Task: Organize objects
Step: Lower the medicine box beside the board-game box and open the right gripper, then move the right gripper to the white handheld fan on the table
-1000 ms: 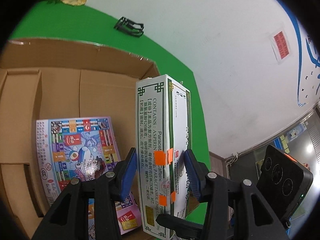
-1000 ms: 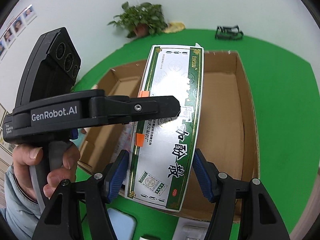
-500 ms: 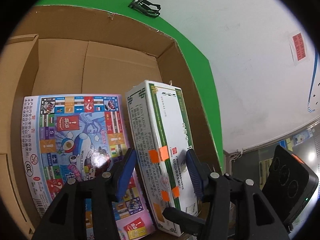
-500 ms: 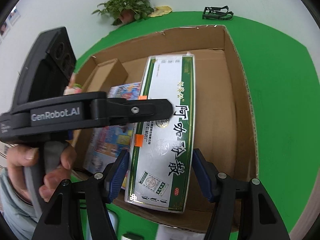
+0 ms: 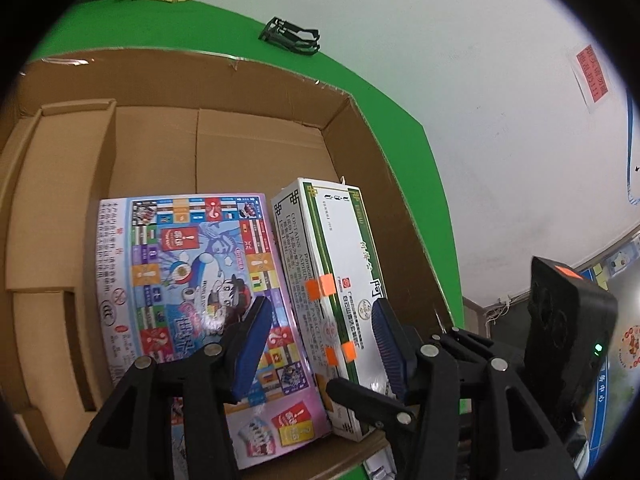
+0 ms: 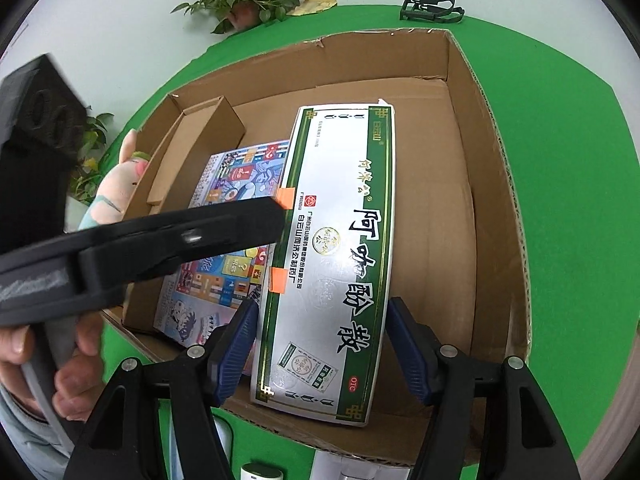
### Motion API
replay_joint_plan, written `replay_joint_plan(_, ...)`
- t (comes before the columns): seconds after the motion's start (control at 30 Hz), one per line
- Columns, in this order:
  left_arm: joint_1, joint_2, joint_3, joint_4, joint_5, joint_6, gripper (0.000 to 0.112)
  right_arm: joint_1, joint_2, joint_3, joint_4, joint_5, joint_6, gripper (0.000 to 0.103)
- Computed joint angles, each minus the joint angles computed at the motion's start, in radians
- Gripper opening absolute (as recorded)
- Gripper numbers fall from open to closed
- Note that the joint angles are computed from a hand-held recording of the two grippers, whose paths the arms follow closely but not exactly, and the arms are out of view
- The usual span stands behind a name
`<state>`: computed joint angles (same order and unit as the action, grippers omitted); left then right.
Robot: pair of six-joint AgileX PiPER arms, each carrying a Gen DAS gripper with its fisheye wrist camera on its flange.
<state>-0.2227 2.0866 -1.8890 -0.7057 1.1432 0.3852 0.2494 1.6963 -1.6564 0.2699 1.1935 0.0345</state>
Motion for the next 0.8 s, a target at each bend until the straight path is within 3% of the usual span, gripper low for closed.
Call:
replay_joint_plan(0.1, 0.014, -0.085, 0.094, 0.018, -0.067, 0.045, 0.050, 0.016, 0.003, -0.002, -0.022, 0.003, -0.001, 0.068)
replay_joint_plan(0.2, 0.018, -0.179, 0.196, 0.034, -0.148, 0.095, 0.052, 0.026, -0.007, 0.010, -0.019, -0.021, -0.009, 0.078)
replay_joint_plan(0.3, 0.037, -0.308, 0.350, 0.022, -0.244, 0.172, 0.054, 0.057, -0.036, 0.033, -0.056, -0.051, -0.001, 0.099)
replay_joint_plan(0.37, 0.035, -0.388, 0.432, 0.048, -0.320, 0.188, 0.066, 0.095, -0.103, 0.090, -0.125, -0.096, 0.035, 0.103)
replay_joint_plan(0.47, -0.041, -0.516, 0.531, 0.149, -0.522, 0.115, 0.080, 0.125, -0.202, 0.172, -0.189, -0.149, 0.084, 0.103)
replay_joint_plan(0.53, -0.062, -0.618, 0.641, 0.174, -0.656, 0.124, 0.081, 0.188, -0.302, 0.252, -0.323, -0.204, 0.184, 0.103)
replay_joint_plan(0.6, -0.107, -0.700, 0.732, 0.294, -0.779, 0.047, 0.083, 0.269, -0.407, 0.327, -0.470, -0.239, 0.315, 0.103)
replay_joint_plan(0.7, -0.140, -0.810, 0.828, 0.424, -0.835, -0.048, 0.084, 0.437, -0.539, 0.402, -0.714, -0.203, 0.551, 0.103)
replay_joint_plan(0.8, -0.164, -0.868, 0.877, 0.462, -0.814, -0.109, 0.084, 0.592, -0.615, 0.420, -0.841, -0.104, 0.704, 0.103)
